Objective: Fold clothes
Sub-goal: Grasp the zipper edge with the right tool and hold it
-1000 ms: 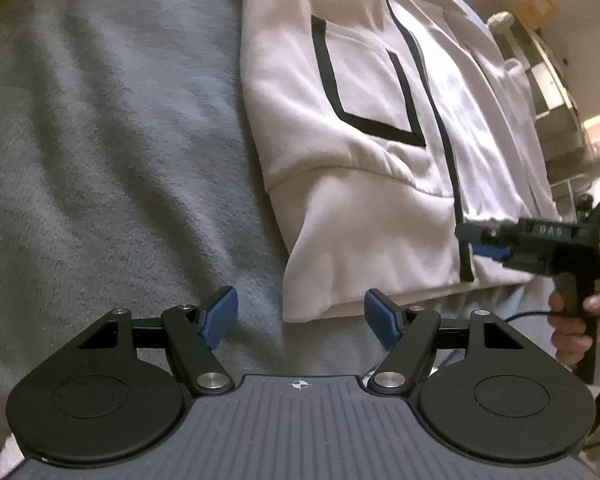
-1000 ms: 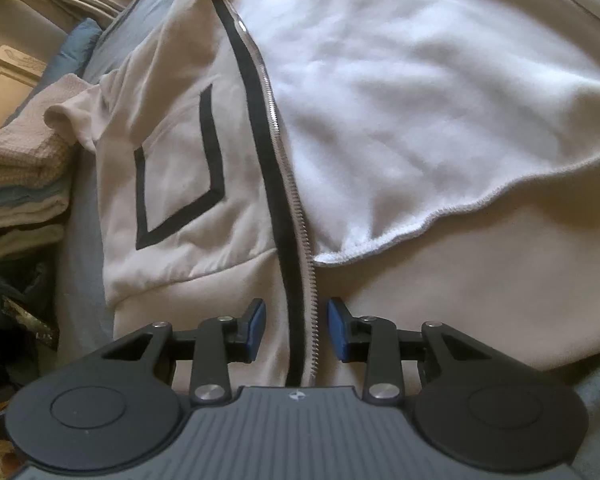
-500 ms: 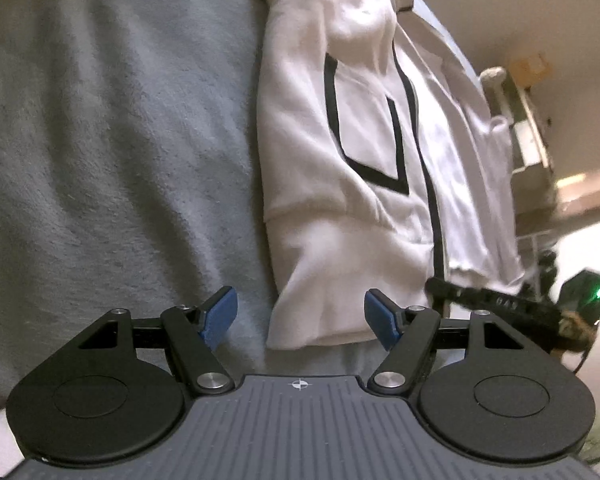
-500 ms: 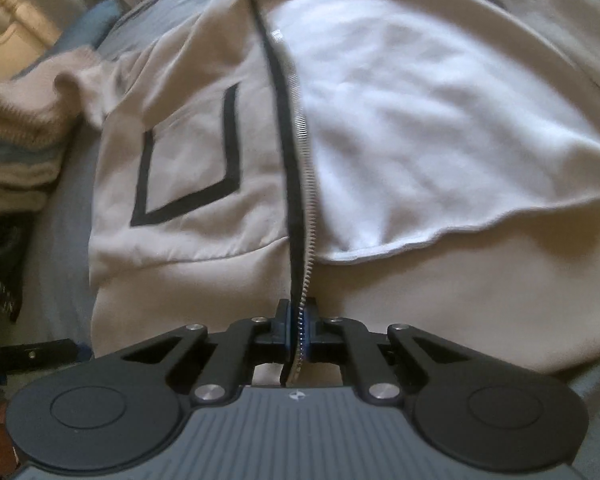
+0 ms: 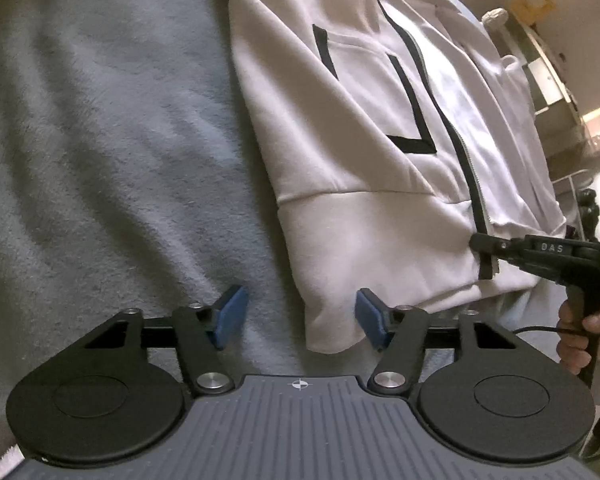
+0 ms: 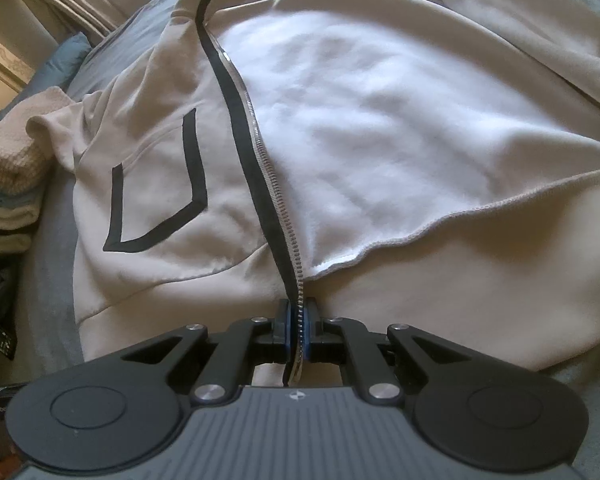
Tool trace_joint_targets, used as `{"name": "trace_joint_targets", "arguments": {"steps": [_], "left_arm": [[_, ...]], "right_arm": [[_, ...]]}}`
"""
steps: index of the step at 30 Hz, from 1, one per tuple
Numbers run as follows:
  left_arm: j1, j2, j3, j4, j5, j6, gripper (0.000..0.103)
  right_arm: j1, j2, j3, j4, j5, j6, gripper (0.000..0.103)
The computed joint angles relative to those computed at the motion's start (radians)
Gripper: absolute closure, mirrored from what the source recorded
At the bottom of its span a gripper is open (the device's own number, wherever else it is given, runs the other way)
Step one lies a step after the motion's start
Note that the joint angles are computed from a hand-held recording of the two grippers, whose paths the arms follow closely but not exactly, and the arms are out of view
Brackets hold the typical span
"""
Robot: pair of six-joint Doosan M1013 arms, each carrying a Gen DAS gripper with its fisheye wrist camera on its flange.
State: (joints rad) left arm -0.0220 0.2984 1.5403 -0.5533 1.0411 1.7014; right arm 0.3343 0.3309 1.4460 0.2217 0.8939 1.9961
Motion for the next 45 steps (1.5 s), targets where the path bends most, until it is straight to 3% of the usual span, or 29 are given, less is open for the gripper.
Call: {"name": "trace_joint_targets", "arguments": {"steps": [10,15,19,23,36,38,40,42,45], "left_arm": [[0.02,-0.012,0.03,-0.051,-0.008,0.035,0.065],[0.016,-0.006,0.03,-0.071,0.007,0.048,0.069],[0.007,0.004,0.023,-0.072,0.011,0.036,0.08],[0.002,0.006,0.02,-0.06,0.01,0.017,0.085],[0.035,0.029,0.01,-0.146,0.062,-0.045,0.081],[0.043,0.032,0.008,-0.171,0.078,-0.053,0.072],[0.055,0.033,0.012,-0.216,0.092,-0.051,0.054],[0.058,0.03,0.017,-0.231,0.094,-0.043,0.047],[0.056,0.024,0.025,-0.225,0.087,-0.027,0.046]], "right_arm": [[-0.009,0.0,0.003,-0.002,-0.012,0.009,0.098],[-0.013,-0.005,0.003,-0.029,-0.02,0.036,0.098],[-0.018,-0.003,0.002,-0.026,-0.015,0.043,0.098],[-0.019,-0.002,0.002,-0.015,-0.013,0.049,0.098],[-0.029,-0.013,0.015,0.122,0.006,-0.018,0.098],[-0.028,-0.017,0.017,0.127,0.005,-0.014,0.098],[-0.031,-0.023,0.021,0.141,0.001,-0.015,0.098],[-0.035,-0.03,0.026,0.161,-0.005,-0.02,0.098],[-0.04,-0.04,0.033,0.194,-0.012,-0.033,0.098]]}}
